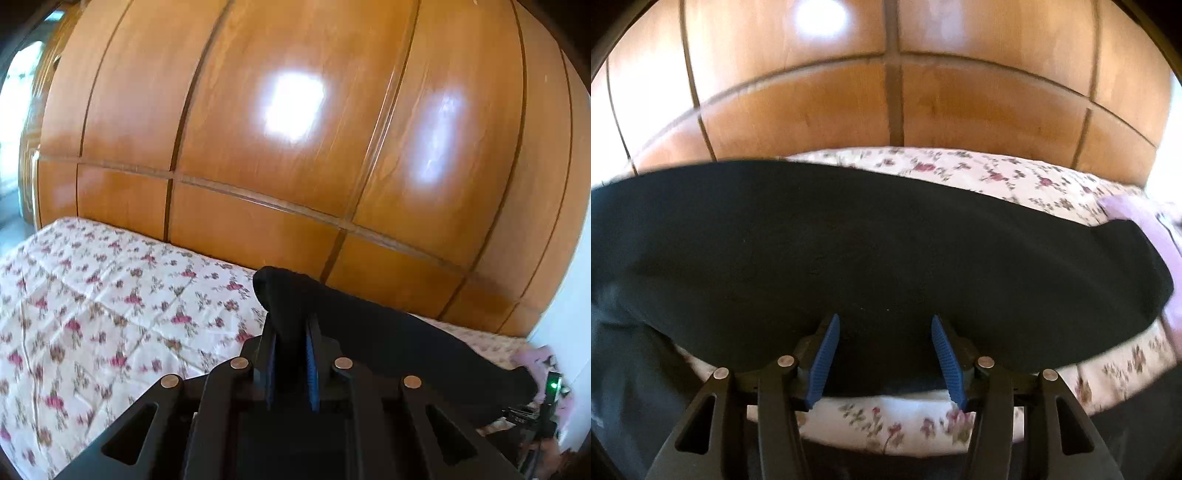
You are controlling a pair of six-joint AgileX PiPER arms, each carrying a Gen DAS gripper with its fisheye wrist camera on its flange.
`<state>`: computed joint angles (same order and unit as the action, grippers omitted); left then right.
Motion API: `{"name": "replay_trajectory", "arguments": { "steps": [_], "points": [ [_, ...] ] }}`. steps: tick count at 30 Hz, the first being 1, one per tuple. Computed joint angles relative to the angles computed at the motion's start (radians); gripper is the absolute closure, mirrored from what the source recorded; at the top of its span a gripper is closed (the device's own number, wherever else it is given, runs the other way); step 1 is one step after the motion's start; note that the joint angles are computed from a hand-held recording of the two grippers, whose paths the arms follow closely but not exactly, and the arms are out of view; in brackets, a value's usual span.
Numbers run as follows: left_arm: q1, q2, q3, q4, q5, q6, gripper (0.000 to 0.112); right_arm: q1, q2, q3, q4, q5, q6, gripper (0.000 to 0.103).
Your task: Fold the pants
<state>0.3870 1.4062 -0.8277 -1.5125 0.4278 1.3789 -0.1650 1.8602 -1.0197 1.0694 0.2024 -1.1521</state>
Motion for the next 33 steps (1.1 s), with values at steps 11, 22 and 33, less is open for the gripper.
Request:
{"name": "replay_trajectory", "arguments": {
  "steps": [11,22,33],
  "points": [
    [0.169,-0.250,0.323,-0.192,0.201,0.173,0.100,-0.098,-0.077,-0.048,0.093,0.419,0.188,0.035],
    [0.251,-0.380,0.496,-0.213,0.284,0.155,0.100,0.035,0.104,-0.508,-0.208,0.581,0.817,0.028],
    [0.302,-0.375,0.497,-0.176,0.330,0.151,0.100,-0.025,0.346,-0.763,-0.205,0.772,0.998,0.087]
  ]
}}
